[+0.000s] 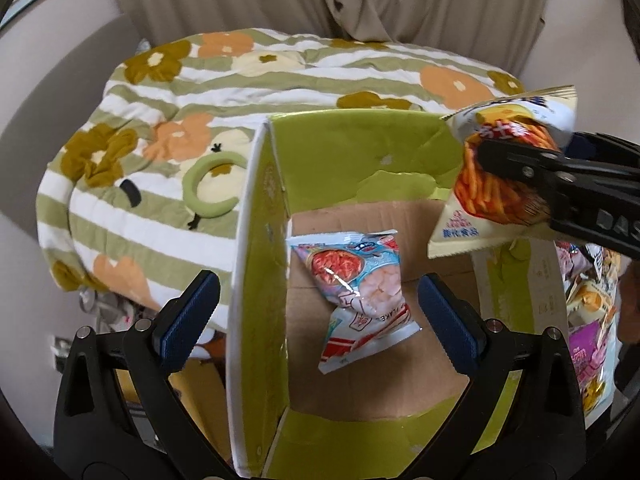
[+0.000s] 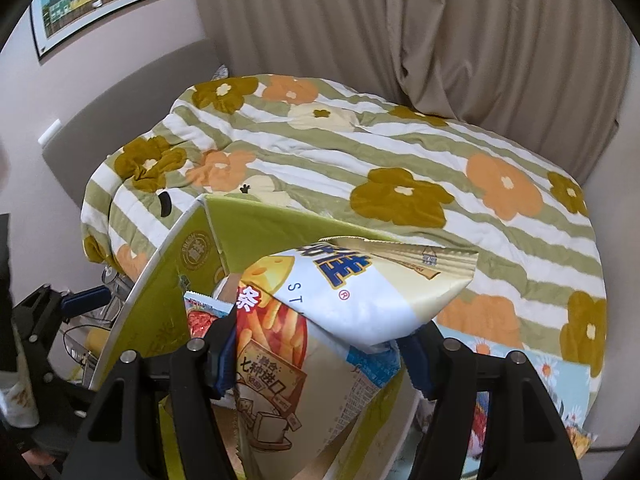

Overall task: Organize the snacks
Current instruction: 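Carry both bags over the green box and release them inside, then move both tools back over the snack pile on the table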

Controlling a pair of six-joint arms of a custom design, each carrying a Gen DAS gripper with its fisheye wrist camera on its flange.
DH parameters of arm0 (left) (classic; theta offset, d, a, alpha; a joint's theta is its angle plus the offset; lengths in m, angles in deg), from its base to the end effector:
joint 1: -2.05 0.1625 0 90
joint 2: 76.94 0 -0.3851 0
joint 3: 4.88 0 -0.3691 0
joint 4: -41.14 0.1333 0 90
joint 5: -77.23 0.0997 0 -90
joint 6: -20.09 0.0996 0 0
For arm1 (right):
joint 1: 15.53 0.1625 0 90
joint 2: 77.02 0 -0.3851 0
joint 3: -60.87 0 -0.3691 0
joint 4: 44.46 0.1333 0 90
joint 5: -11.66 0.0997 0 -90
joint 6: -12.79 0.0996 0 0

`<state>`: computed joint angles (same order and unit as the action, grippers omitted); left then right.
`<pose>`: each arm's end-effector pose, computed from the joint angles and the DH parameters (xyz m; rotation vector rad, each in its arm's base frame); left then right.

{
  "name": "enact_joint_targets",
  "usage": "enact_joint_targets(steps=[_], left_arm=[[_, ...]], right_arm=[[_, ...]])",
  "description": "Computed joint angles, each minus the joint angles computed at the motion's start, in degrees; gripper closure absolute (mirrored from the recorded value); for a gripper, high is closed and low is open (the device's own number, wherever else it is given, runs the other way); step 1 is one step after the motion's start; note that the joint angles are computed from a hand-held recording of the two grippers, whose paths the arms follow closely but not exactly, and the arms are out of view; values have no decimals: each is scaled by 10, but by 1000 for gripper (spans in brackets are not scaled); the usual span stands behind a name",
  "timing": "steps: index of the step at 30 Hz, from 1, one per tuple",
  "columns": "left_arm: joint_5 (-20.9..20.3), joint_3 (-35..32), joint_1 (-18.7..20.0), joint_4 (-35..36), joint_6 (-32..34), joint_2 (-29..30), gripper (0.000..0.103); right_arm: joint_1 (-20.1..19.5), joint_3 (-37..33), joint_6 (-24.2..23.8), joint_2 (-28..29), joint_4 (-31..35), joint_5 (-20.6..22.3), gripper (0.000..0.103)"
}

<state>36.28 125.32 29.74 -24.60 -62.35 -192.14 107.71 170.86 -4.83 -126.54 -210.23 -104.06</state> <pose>-0.1054 -0.2908 0.3018 -0.0314 2.1862 -0.7053 0.3778 -0.4121 0.0740 1.0845 -2.4736 0.4430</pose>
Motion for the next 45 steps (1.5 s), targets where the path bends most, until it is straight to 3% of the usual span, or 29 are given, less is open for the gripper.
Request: enact_joint_targets(steps=[6,10,14,22,30,34,45], left_arm=[[-13,1,-8,40,-47,-11,4],[-25,6,-12,57,-65,-28,4],[-34,9,-24,75,-85,-43,4],[-42,2,-57,116,-122,-67,4],[-72,-23,-151,200,-191,-76,4],[-97,-36,-211,241,-222,-80,4],[-145,-46,-355,249,-277,-50,4]], right_arm=[[-10,-33,-8,34,25,25,37],[-18,-36,-15,49,18,33,1],[-16,-13,-35,42,-11,15,1],[-10,15,-19,3,-5,2,1],[17,51,-6,-44,-25,-5,1],[22,82,21,-91,-24,18,1],[63,195,79,-258,-38,-39,1]])
